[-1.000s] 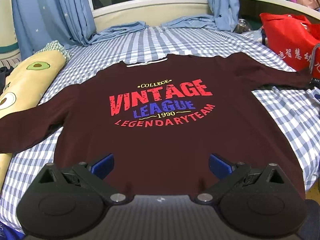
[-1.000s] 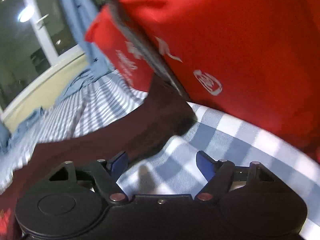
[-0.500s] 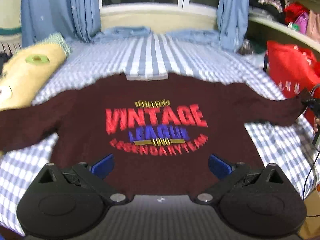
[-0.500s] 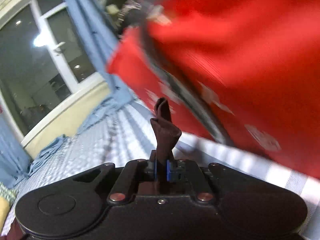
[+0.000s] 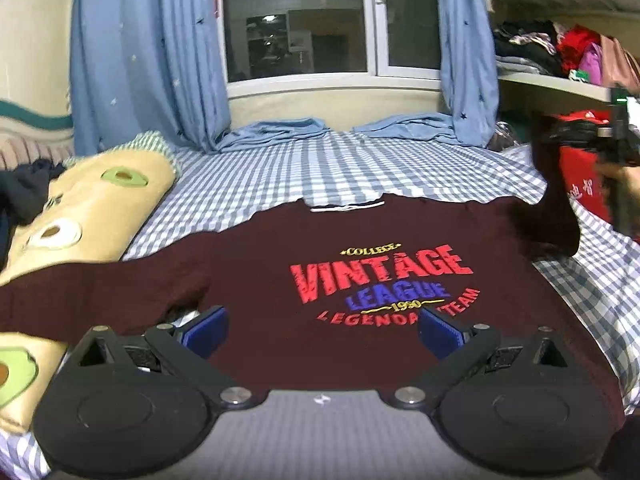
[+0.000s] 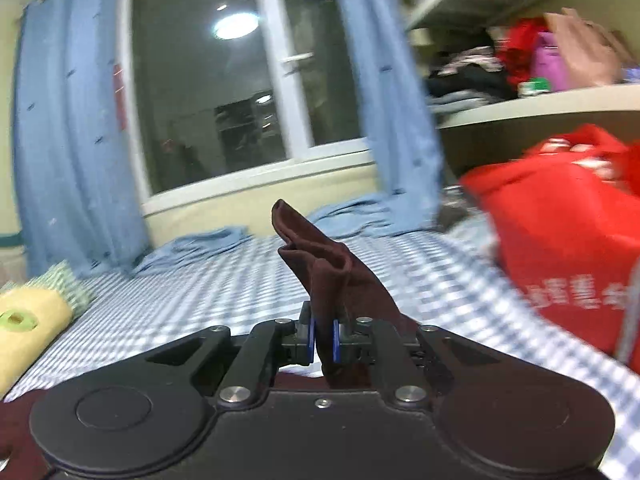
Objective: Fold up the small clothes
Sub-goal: 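Grasp the sleeve cuff nearest the right tool and lift it, then fold the held sleeve across the shirt front and open the right tool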
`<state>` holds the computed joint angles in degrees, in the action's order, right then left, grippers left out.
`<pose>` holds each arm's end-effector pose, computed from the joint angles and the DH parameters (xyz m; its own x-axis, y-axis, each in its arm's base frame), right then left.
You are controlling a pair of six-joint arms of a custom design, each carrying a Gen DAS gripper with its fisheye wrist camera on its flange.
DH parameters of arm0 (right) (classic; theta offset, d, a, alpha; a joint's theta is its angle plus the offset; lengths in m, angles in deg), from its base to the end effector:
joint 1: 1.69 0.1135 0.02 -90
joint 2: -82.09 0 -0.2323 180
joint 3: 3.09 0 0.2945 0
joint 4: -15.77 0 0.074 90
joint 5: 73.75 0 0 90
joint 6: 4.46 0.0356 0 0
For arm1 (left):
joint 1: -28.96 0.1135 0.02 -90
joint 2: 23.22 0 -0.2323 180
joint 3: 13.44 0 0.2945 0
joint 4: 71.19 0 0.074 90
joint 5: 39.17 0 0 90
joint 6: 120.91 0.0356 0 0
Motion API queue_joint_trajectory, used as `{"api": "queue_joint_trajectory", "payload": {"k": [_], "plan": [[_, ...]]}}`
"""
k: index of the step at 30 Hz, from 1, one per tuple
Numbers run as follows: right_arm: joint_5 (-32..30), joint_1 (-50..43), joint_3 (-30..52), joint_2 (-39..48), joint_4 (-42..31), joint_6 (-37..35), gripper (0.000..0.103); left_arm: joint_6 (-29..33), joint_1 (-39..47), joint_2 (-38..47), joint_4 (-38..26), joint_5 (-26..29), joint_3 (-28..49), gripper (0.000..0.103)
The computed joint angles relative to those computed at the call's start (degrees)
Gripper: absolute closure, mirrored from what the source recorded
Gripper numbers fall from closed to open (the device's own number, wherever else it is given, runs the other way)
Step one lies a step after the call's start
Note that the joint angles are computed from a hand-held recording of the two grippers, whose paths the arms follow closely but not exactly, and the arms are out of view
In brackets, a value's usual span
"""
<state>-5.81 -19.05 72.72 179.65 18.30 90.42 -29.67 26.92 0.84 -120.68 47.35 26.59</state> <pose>0.4098 -0.1141 0.1994 -0.3183 0.1821 -0.9303 -0.0350 0.9784 0.2035 0.1823 -0.0043 0.2287 -0.5521 0.0413 -0.8328 -0.0031 0.9987 0.0516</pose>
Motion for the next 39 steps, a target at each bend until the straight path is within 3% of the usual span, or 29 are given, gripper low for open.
{"api": "queue_joint_trajectory", "payload": {"k": [3,9,16,22,23,26,28,31,35,39], "plan": [[5.85,8.61,2.62,0.91,-3.74,-1.45,0.095,2.13,5.34,-3.85,-1.98,3.15,-1.51,0.001],[13.47,25.01,12.11,10.35,-6.06,-1.89,0.095,6.49,15.42,-1.86,-1.57,9.48,-1.21,0.001],[14.47,36.88,22.18,22.35,-9.99,-2.22,0.095,8.06,21.57,3.78,2.71,12.32,-0.37,0.001],[15.58,41.07,31.80,31.59,-19.98,-4.34,0.095,7.21,21.96,8.33,5.66,12.04,0.00,0.001],[15.37,41.26,32.64,32.67,-21.34,-4.92,0.093,6.95,21.99,9.12,6.28,12.24,0.03,0.001],[13.89,42.37,38.33,37.44,-27.88,-6.09,0.062,5.79,22.83,10.67,8.15,14.84,-0.39,0.001],[12.11,42.59,35.36,35.94,-26.14,-7.18,0.030,5.66,24.70,11.90,9.92,18.59,-0.51,0.001],[7.13,41.56,26.70,28.06,-23.80,-6.86,0.030,6.45,28.02,15.44,12.19,24.14,0.37,0.001],[-0.19,36.37,9.56,9.04,-22.54,-5.68,0.022,7.73,34.24,27.26,17.62,35.22,3.71,0.001],[-1.50,29.30,-7.34,-12.61,-22.27,-8.22,0.014,2.97,38.05,40.27,30.56,36.81,5.74,0.001]]}}
